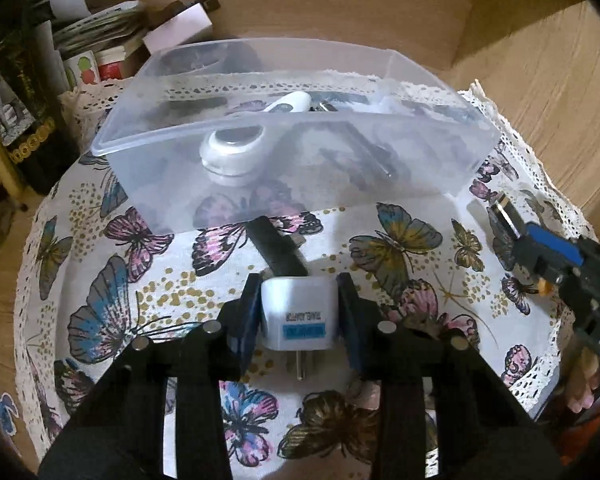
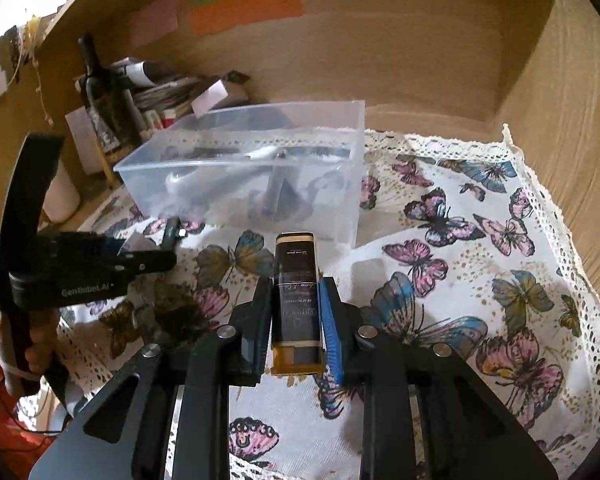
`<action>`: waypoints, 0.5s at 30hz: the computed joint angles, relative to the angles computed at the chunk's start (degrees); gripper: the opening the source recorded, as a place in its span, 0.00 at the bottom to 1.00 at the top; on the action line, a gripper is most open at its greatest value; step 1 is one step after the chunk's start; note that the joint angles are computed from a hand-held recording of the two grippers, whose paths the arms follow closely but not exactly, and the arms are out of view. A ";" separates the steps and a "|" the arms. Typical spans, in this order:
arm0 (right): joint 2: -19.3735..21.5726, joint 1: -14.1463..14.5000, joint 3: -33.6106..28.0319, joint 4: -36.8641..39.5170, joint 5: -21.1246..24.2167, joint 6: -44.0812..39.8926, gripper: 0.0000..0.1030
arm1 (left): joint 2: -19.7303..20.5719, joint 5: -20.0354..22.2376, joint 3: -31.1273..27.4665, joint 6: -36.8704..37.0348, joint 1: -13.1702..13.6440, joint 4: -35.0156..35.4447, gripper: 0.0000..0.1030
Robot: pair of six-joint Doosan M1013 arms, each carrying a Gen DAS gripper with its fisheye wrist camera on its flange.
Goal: Organize rigid objects
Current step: 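Grasp the white plug adapter with the left gripper while the right grasps the black-gold case, then carry the plug and case into the clear box while opening both grippers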
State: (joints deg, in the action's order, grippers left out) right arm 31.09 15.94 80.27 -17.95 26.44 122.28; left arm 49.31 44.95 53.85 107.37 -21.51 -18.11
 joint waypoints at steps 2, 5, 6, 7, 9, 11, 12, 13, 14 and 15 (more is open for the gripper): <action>-0.04 -0.01 -0.12 -0.77 -0.49 0.65 0.21 | -0.34 -0.37 0.56 0.17 0.16 -0.37 0.36; -0.14 0.02 -0.27 -2.35 -1.28 2.17 0.21 | -1.15 -1.40 1.80 0.24 0.39 -0.72 0.35; -0.17 0.05 -0.33 -2.99 -1.52 2.73 0.21 | -1.43 -1.84 2.20 0.40 0.48 -1.00 0.35; -0.21 0.10 -0.37 -3.68 -1.73 3.28 0.21 | -1.85 -2.52 2.74 0.53 0.57 -1.15 0.35; -0.21 0.17 -0.59 -4.88 -2.11 4.30 0.21 | -2.75 -4.24 3.89 0.97 0.75 -1.66 0.35; -0.17 0.22 -0.92 -5.99 -2.42 5.18 0.21 | -3.45 -5.56 4.65 1.55 0.90 -2.51 0.35; -0.13 0.27 -1.14 -6.86 -2.58 5.93 0.21 | -3.78 -6.21 4.98 2.03 1.02 -3.13 0.34; -0.13 0.24 -1.33 -7.24 -2.80 6.16 0.21 | -4.19 -6.95 5.38 2.93 1.17 -4.08 0.19; -0.10 0.23 -1.50 -7.67 -3.03 6.38 0.21 | -4.27 -6.90 5.29 3.42 1.25 -4.43 0.02; -0.05 0.28 -1.75 -8.65 -3.19 7.10 0.21 | -4.38 -6.62 5.09 3.95 1.38 -5.01 0.02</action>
State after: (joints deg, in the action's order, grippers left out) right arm 31.04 16.22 78.52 -26.60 23.26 129.37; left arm 44.93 38.33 58.95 111.32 -20.13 -23.12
